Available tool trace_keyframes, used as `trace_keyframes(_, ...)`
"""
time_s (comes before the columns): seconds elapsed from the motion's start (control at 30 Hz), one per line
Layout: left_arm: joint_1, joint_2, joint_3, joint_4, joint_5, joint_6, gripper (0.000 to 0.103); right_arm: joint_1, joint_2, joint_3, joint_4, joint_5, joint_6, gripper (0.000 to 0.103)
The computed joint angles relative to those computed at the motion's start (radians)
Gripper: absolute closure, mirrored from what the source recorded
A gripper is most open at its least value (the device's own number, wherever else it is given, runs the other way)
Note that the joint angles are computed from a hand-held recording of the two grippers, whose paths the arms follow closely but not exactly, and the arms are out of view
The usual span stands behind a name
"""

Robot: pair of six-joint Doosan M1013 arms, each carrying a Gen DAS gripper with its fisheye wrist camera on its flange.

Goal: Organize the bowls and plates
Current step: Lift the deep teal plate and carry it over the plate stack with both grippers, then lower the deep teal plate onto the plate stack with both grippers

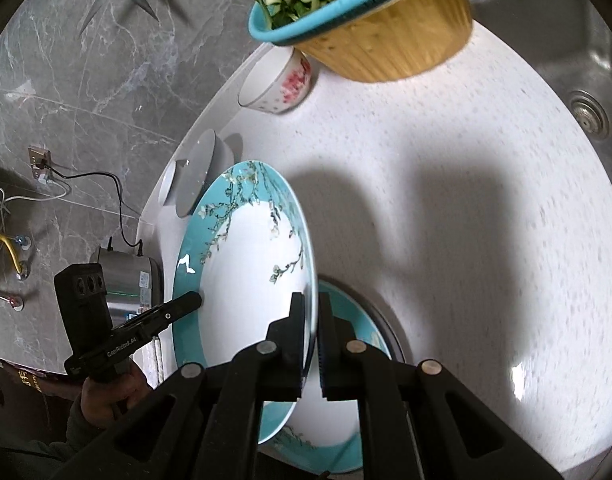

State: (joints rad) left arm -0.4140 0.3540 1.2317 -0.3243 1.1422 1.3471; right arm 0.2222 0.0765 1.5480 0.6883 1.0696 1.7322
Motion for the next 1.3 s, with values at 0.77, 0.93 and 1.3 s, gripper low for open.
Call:
trace_keyframes(0.77, -0.042, -0.063, 0.13, 0.034, 0.013, 0.089, 0.09, 0.07, -0.086, 0.115, -0.16, -0.032, 0.116, 0.093)
trace_keyframes(0.93, -0.043, -0.058, 0.131, 0.042, 0.018, 0.094, 0.089, 0.097, -0.083, 0.105, -0.229, -0.024, 0.132, 0.092)
trace_keyframes(1.3, -0.051, -0.055, 0.141, 0.053, 0.001, 0.087, 0.089, 0.148, -0.072, 0.08, -0.361, -0.012, 0.158, 0.09)
